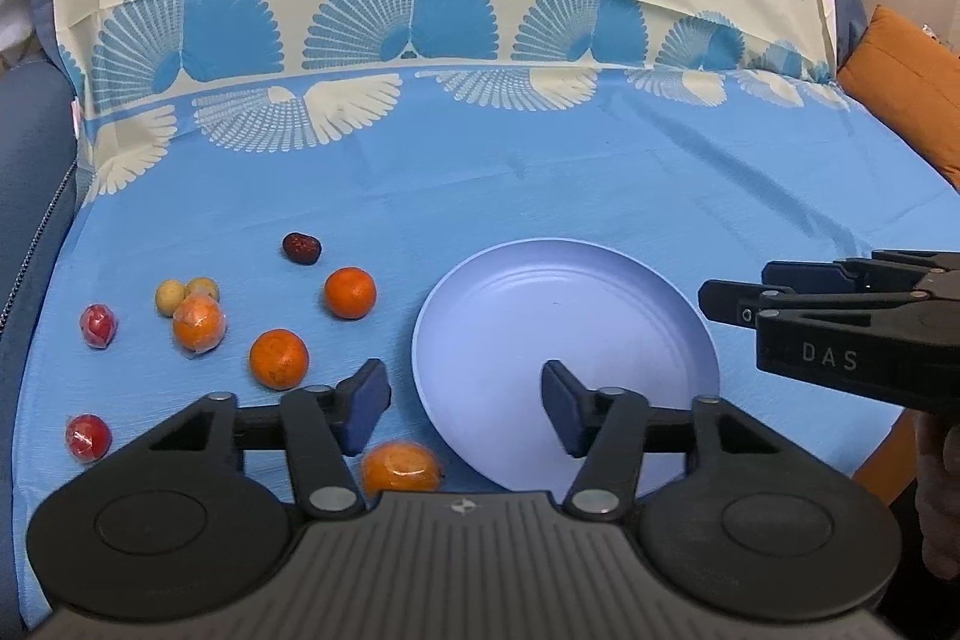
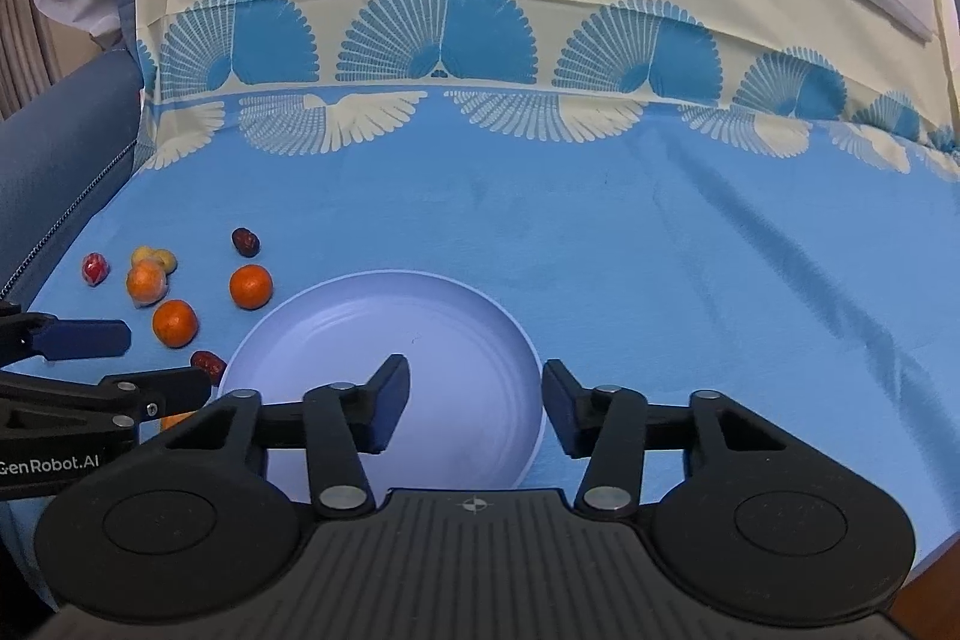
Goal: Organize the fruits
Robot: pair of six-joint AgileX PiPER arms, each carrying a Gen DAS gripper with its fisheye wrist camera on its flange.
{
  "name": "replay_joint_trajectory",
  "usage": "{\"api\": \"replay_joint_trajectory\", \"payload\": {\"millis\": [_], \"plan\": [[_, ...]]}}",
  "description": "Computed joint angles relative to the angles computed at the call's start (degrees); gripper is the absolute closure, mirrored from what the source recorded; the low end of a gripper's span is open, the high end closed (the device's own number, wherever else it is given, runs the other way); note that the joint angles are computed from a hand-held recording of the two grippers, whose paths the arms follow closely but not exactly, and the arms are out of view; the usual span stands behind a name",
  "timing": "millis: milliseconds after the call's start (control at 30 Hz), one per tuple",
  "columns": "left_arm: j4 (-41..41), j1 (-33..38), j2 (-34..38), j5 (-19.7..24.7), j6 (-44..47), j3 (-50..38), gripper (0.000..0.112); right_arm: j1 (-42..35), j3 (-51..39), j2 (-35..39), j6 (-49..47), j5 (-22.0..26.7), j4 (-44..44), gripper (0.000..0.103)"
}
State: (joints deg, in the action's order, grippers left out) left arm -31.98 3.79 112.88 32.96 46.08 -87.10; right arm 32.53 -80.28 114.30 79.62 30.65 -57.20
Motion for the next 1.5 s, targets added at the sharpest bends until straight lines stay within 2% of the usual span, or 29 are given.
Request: {"api": "replay_joint_trajectory", "payload": {"millis": [67,300,633,733,867,1033,1100,1133,1200,1267,1333,1400,1500], "plan": [[-0.7,0.1,-0.1,0.2,0.8,0.1,0.058,0.0,0.3,-0.1,1.0,-0.2,-0.9,0.056],[0.2,0.1,-0.3,-0.7,-0.4,0.4,0.058,0.6,1.0,-0.4,5.4,-0.5,-5.6,0.056],[3.1,0.0,0.4,0.3,-4.1,-1.0,0.056,1.9,1.3,-0.1,14.8,6.7,-13.5,0.055],[3.1,-0.1,0.3,0.1,-4.1,-1.0,0.056,1.5,1.9,-0.6,15.8,5.8,-14.0,0.054],[3.3,-0.1,0.3,-0.2,-4.5,-0.9,0.056,0.2,2.0,-1.1,14.0,2.3,-11.2,0.054],[2.0,0.1,-0.2,-0.9,-3.0,-0.2,0.056,0.8,1.2,-0.6,11.9,2.8,-10.0,0.054],[-0.4,0.6,-1.0,-1.9,-1.2,0.7,0.06,0.9,0.9,-0.4,11.6,3.0,-10.0,0.057],[-2.4,1.3,-1.3,-2.0,0.3,0.7,0.069,1.0,0.9,-0.4,11.9,2.9,-10.4,0.063],[-4.5,3.0,-0.7,0.4,0.8,-2.7,0.085,1.1,1.3,-0.7,12.9,2.6,-11.4,0.072],[-5.3,5.5,1.4,5.6,-0.6,-9.6,0.105,0.9,1.0,-0.9,13.5,1.8,-11.2,0.074],[-5.3,7.8,3.7,9.2,-1.9,-16.7,0.105,0.9,0.4,-0.9,13.6,1.1,-10.8,0.079],[-4.2,10.3,8.2,15.2,-5.4,-27.1,0.105,1.1,-0.3,-0.9,12.9,-0.4,-10.3,0.079],[-1.5,13.2,15.9,24.7,-12.9,-42.1,0.105,0.7,-2.2,-0.5,4.7,-5.7,-4.1,0.079]]}}
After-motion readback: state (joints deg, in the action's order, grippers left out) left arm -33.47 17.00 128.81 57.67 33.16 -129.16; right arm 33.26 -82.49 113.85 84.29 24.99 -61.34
